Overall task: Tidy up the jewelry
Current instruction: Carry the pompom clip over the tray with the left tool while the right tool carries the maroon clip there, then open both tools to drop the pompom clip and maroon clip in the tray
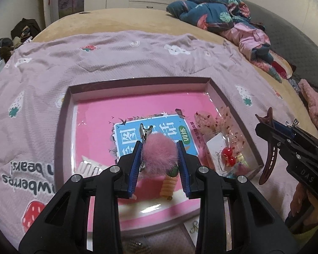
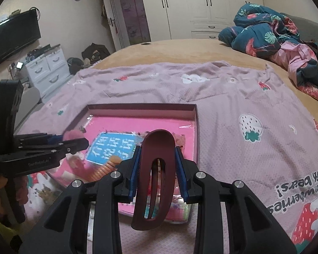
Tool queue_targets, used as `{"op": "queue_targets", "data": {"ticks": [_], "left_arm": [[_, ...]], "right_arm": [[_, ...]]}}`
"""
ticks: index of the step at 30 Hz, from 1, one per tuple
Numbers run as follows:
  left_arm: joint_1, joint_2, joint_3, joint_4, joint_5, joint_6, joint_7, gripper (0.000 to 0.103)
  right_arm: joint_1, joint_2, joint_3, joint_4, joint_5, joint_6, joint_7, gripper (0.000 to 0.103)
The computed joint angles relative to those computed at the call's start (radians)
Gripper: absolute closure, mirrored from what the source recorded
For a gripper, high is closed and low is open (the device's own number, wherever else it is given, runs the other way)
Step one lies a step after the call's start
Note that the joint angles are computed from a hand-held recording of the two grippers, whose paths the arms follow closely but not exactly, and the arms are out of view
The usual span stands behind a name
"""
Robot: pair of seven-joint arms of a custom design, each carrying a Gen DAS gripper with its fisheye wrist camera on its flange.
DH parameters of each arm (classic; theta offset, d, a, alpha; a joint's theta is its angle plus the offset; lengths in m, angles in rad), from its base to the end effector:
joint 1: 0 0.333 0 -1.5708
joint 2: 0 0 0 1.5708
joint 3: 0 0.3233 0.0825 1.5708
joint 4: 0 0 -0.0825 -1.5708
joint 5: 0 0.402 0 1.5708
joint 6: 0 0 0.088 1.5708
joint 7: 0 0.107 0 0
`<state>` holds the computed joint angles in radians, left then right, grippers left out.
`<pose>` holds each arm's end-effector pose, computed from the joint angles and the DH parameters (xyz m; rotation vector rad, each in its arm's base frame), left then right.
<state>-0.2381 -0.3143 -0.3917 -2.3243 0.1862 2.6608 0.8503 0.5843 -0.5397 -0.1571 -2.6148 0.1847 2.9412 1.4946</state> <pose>0.4066 -0.3198 0.5239 -1.8457 1.9760 -0.8202 0.4042 0.1645 0.5235 -1.8696 1.3442 -0.3996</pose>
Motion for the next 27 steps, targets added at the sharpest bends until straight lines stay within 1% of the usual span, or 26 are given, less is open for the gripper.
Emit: {"op": "queue_targets", "data": {"ticks": [4,6,9,11,15,19,22,23,24,25,26,27], "left_arm": [[0.002,0.030,-0.001,0.016,0.013,-0.003,-0.004,0.079],[0.000,0.043,0.003,0.021,0.014,-0.008,-0.005,0.079],[-0.005,0.054,0.008,0.023,0.020,-0.010,-0.006,0.079],[-0.009,0.058,0.012,0.022,0.021,-0.009,-0.005,0.079],[-0.015,0.066,0.017,0.022,0.023,-0.009,-0.005,0.078],[-0.019,0.067,0.021,0.021,0.020,-0.007,-0.003,0.078],[-0.020,0.067,0.022,0.017,0.018,-0.004,-0.006,0.078],[-0.021,0.067,0.022,0.015,0.017,-0.002,-0.006,0.078],[-0.021,0.069,0.022,0.016,0.017,-0.001,-0.008,0.075],[-0.021,0.068,0.021,0.016,0.018,-0.002,-0.009,0.069],[-0.022,0.066,0.021,0.014,0.018,0.000,-0.010,0.067],[-0.022,0.065,0.021,0.013,0.017,0.001,-0.008,0.065]], "right_arm": [[0.010,0.044,-0.012,0.016,0.007,0.037,-0.007,0.073],[0.012,0.069,-0.015,0.030,0.007,0.038,-0.013,0.073],[-0.021,0.110,0.017,0.052,-0.018,0.024,-0.009,0.073],[-0.060,0.130,0.054,0.060,-0.043,0.012,0.014,0.073],[-0.072,0.143,0.068,0.061,-0.042,0.001,0.024,0.073],[-0.059,0.141,0.060,0.061,-0.024,-0.028,0.003,0.073],[-0.062,0.130,0.060,0.055,-0.004,-0.043,0.003,0.072],[-0.059,0.123,0.058,0.050,0.006,-0.044,0.002,0.069],[-0.050,0.111,0.048,0.042,0.022,-0.044,-0.005,0.063],[-0.049,0.098,0.046,0.034,0.030,-0.044,-0.005,0.060],[-0.055,0.081,0.049,0.020,0.033,-0.037,0.001,0.054],[-0.058,0.068,0.050,0.011,0.032,-0.036,0.007,0.053]]}}
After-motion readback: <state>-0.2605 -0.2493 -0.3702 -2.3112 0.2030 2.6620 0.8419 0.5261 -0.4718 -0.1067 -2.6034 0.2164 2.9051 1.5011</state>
